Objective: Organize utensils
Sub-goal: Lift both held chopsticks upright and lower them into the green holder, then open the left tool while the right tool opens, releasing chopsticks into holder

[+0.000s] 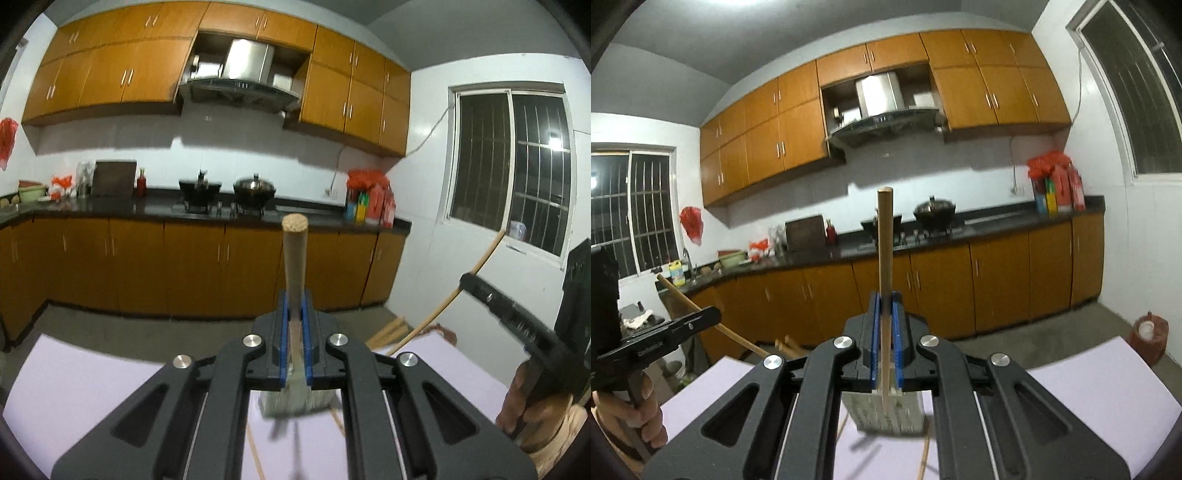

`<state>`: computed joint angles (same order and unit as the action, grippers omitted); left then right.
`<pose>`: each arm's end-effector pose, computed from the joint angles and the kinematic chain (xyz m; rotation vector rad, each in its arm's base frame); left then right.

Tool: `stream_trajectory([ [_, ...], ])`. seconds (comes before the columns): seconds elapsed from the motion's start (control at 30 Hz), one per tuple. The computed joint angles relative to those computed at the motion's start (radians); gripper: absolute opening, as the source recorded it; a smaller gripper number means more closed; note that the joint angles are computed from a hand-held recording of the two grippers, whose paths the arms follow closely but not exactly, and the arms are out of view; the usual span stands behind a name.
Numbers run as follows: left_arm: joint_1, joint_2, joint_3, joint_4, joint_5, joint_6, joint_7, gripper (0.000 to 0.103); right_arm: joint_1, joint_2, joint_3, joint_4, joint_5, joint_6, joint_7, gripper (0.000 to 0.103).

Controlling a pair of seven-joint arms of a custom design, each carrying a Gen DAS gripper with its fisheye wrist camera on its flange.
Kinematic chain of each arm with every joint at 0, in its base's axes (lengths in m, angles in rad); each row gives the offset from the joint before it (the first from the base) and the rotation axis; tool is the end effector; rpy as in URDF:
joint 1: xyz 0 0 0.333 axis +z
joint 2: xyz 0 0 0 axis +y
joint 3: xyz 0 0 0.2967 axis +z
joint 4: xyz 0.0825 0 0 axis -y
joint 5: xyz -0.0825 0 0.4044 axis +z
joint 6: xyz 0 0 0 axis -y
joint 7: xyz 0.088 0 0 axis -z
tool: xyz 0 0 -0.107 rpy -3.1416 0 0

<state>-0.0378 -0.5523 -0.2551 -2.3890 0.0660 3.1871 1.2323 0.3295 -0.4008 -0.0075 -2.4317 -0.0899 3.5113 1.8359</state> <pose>0.4275 -0.1628 0.6542 -1.3693 1.4997 -1.3214 0.4459 0.1596 0.6103 -1.3156 1.1109 -0.7725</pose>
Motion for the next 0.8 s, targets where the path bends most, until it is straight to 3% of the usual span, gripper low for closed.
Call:
stream_trajectory([
  [0.07, 0.085, 0.042, -0.074, 0.054, 0.022, 0.001, -0.024, 0.008, -0.080, 0.043, 0.092, 0.030, 0.068, 0.034, -0.043, 0.007],
  [0.2, 0.116, 0.126, -0.106, 0.141, 0.064, -0.057, -0.043, 0.008, -0.154, 0.120, 0.194, 0.084, 0.203, 0.077, -0.144, 0.007],
  [0.33, 0.067, 0.192, -0.067, 0.186, 0.094, -0.111, -0.041, 0.008, -0.132, 0.209, 0.192, 0.151, 0.265, 0.053, -0.212, 0.007],
  [0.63, 0.008, 0.322, -0.015, 0.262, 0.149, -0.165, -0.071, 0.008, -0.072, 0.244, 0.142, 0.171, 0.271, -0.068, -0.230, 0.008],
  [0.7, -0.017, 0.320, 0.014, 0.246, 0.128, -0.153, -0.060, 0.008, -0.061, 0.233, 0.124, 0.163, 0.246, -0.077, -0.210, 0.012],
  [0.8, -0.027, 0.311, 0.028, 0.231, 0.118, -0.129, -0.059, 0.010, -0.093, 0.210, 0.157, 0.146, 0.264, -0.060, -0.218, 0.034],
])
